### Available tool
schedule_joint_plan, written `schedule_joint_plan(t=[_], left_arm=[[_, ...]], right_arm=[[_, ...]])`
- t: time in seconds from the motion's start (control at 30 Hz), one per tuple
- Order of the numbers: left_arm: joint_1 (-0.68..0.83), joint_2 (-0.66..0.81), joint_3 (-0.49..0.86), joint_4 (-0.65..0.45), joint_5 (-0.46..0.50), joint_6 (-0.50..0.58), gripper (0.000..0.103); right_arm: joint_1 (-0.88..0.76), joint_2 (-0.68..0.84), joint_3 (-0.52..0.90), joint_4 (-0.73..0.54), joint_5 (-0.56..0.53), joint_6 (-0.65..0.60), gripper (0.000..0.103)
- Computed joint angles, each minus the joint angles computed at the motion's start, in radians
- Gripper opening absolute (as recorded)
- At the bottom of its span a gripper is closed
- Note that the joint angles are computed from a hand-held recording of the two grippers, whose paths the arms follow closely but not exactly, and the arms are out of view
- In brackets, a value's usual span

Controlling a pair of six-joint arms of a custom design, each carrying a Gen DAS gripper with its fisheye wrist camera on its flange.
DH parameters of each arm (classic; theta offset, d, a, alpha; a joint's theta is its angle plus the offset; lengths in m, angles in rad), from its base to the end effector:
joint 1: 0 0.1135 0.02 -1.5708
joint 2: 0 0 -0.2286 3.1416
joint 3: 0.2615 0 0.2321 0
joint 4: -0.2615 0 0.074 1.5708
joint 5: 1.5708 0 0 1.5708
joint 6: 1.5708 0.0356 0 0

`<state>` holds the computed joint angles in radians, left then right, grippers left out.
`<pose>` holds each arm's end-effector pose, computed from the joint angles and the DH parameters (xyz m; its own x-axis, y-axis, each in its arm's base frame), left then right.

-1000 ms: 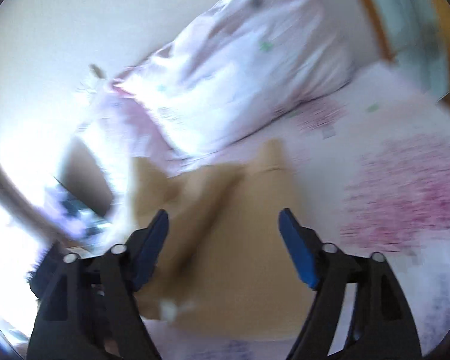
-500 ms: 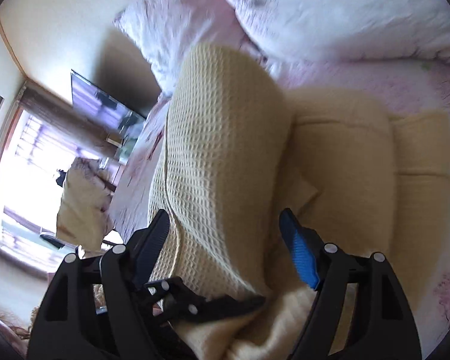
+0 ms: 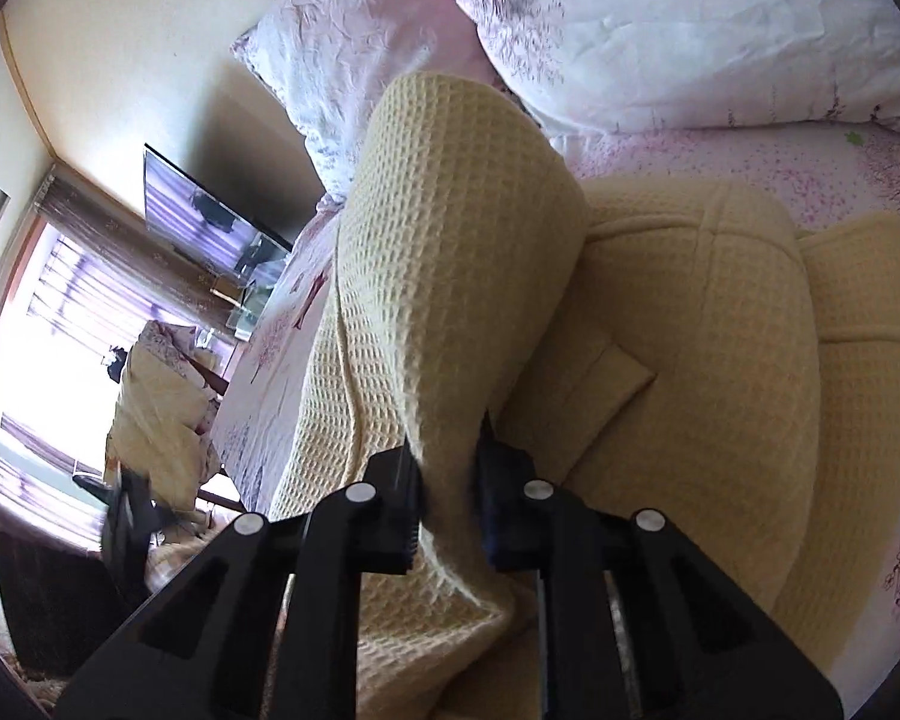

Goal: Fold large clothes

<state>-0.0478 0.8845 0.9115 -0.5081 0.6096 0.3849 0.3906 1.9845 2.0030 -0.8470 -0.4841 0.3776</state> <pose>0.1879 -0.0294 0.3086 -0.2233 0.3189 -0.9211 0.6797 0.7282 0.0873 0.3694 0.1700 0.3092 -0.8649 -0.0032 -0.5019 -0.3324 0.7529 0.5680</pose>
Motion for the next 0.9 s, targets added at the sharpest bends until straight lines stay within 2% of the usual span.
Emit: schedule_joint_plan(t=[0.03, 0.13, 0.2, 0.27, 0.33, 0.53, 0.7, 0.73, 0.77, 0.8, 0.83, 0.87, 0.9], left_arm=[[0.085, 0.066, 0.058, -0.023, 0.073, -0.024, 0.089], [0.264, 0.335, 0.252, -0.051, 0.185, -0.168, 0.09], [0.283, 0.528, 0.397, -0.092, 0.193, -0.261, 0.09], [0.278, 0.648, 0.47, -0.105, 0.221, -0.32, 0.09], [0.262, 0.731, 0.501, -0.126, 0.262, -0.338, 0.09], [0.177, 0.812, 0.514, -0.117, 0.256, -0.352, 0.09], [0.124, 0.89, 0.598, -0.172, 0.248, -0.348, 0.091], [0.112, 0.892, 0.596, -0.181, 0.243, -0.34, 0.091], [0.095, 0.866, 0.565, -0.15, 0.193, -0.346, 0.092], [0.091, 0.854, 0.551, -0.144, 0.172, -0.339, 0.092], [0.094, 0.856, 0.549, -0.145, 0.173, -0.34, 0.092], [0.1, 0.866, 0.557, -0.152, 0.185, -0.345, 0.092], [0.108, 0.881, 0.573, -0.165, 0.197, -0.346, 0.092]], right_arm=[[-0.001, -0.044, -0.049, 0.033, 0.007, 0.005, 0.014], [-0.008, -0.168, -0.175, 0.103, 0.024, 0.019, 0.014], [-0.013, -0.222, -0.242, 0.131, 0.042, 0.023, 0.014], [-0.038, -0.263, -0.321, 0.163, 0.037, 0.046, 0.014], [-0.075, -0.295, -0.406, 0.211, 0.007, 0.081, 0.014], [-0.172, -0.373, -0.636, 0.382, -0.09, 0.167, 0.014], [-0.192, -0.389, -0.754, 0.507, -0.133, 0.232, 0.016], [-0.183, -0.395, -0.755, 0.506, -0.119, 0.22, 0.02], [-0.17, -0.405, -0.739, 0.47, -0.082, 0.194, 0.023], [-0.165, -0.419, -0.733, 0.446, -0.052, 0.179, 0.037], [-0.155, -0.449, -0.729, 0.415, 0.002, 0.171, 0.056], [-0.152, -0.478, -0.749, 0.429, 0.023, 0.18, 0.067], [-0.171, -0.514, -0.776, 0.449, 0.014, 0.189, 0.082]])
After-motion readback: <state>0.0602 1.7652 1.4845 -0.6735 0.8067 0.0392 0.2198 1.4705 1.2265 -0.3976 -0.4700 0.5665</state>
